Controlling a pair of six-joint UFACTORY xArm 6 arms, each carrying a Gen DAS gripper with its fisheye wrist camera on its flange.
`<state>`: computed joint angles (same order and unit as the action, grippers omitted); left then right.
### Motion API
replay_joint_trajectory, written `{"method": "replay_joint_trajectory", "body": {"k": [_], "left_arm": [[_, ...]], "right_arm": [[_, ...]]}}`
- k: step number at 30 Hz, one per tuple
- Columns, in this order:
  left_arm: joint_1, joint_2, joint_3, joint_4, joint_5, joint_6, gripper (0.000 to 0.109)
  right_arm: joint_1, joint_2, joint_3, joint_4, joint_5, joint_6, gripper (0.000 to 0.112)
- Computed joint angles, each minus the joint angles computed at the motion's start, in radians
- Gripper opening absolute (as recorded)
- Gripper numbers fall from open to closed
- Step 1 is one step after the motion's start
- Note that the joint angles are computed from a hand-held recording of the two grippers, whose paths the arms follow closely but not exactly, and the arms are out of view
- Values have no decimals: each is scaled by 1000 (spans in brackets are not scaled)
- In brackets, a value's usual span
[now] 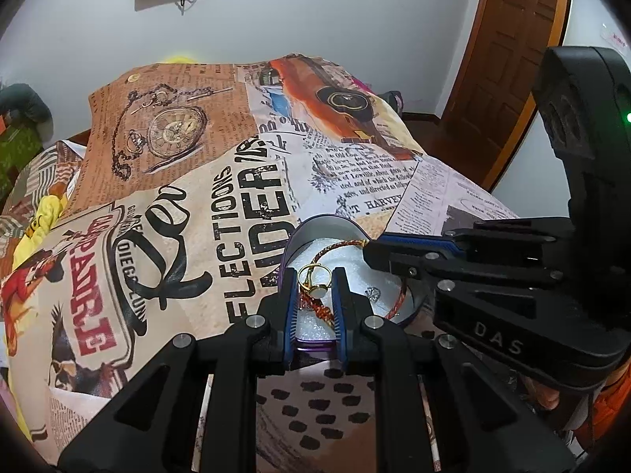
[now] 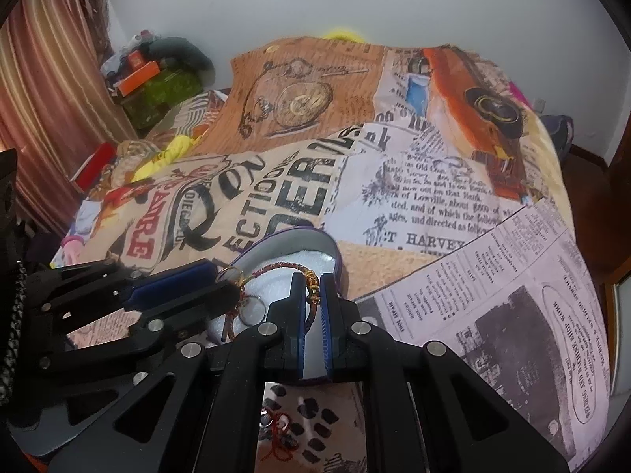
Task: Organize jewelry
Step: 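Open both tools over the heart tin and withdraw them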
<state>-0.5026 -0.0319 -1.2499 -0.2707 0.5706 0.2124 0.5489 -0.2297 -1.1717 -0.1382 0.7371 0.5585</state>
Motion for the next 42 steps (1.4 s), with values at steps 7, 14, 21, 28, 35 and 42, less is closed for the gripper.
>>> {"method": "replay_joint_trajectory", "body": {"k": [7,14,21,28,35,42], "left_arm": [[-6,9,-13,2,16,14,16],[-11,16,-26,25,42,-5,16],[2,4,-32,31,73,-39,16],[10,-64,2,72,59,-68,28],[14,-144,46,112,65,-93,36],[10,-230,105,139,86,-106,40]], "right_arm": [[-1,-10,-5,3,35,-8,6],[1,-27,0,-15,35,-1,7],[8,-30,-12,-33,60,1,14],[30,-60,-7,-96,66,52,31],[65,-97,-12,-151,99,101,31],[110,-140,-4,-198,138,153,32]]}}
